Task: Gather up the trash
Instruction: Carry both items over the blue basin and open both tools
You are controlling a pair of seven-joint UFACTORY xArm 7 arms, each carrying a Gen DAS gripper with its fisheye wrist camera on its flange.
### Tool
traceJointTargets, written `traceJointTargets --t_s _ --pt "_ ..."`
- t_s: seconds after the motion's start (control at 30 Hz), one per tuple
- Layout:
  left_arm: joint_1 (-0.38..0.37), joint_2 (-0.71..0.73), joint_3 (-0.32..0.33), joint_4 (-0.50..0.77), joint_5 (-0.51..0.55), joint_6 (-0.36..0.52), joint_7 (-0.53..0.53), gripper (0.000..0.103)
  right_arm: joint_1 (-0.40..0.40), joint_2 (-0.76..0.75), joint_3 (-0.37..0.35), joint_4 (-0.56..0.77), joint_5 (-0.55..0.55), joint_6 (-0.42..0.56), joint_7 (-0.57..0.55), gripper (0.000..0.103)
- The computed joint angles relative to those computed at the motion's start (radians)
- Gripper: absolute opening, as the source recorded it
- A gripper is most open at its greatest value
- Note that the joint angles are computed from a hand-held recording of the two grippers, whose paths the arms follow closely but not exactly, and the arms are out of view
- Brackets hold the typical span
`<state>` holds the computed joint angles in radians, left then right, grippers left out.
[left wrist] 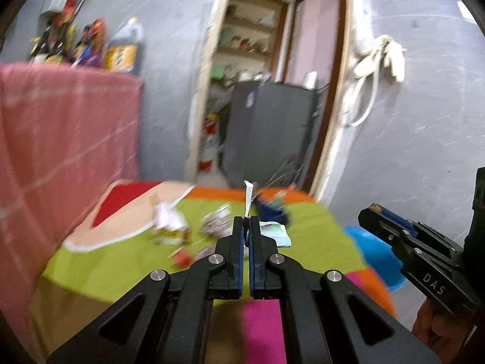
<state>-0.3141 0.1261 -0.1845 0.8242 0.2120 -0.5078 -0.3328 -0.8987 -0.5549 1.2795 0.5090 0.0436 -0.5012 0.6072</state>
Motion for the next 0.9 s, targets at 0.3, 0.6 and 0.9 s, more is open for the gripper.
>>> traceJointTargets --t_s 0.3,0.6,0.9 --pt "-0.158 0.18 -0.049 0.252 -0.087 -0.063 0.11 0.001 0.121 -0.205 -0.273 -0.186 0.103 -0.012 -0.077 0.018" --pt "-0.181 0.448 -0.197 0.65 0.066 0.209 0.103 0.001 0.086 -0.085 -0.396 -0.275 0.172 -0.084 -0.208 0.018" --pt "-0.241 0.723 -0.294 1.056 0.002 0.604 0.255 0.001 0.06 0.211 -0.451 -0.271 0.215 -0.17 -0.335 0.019"
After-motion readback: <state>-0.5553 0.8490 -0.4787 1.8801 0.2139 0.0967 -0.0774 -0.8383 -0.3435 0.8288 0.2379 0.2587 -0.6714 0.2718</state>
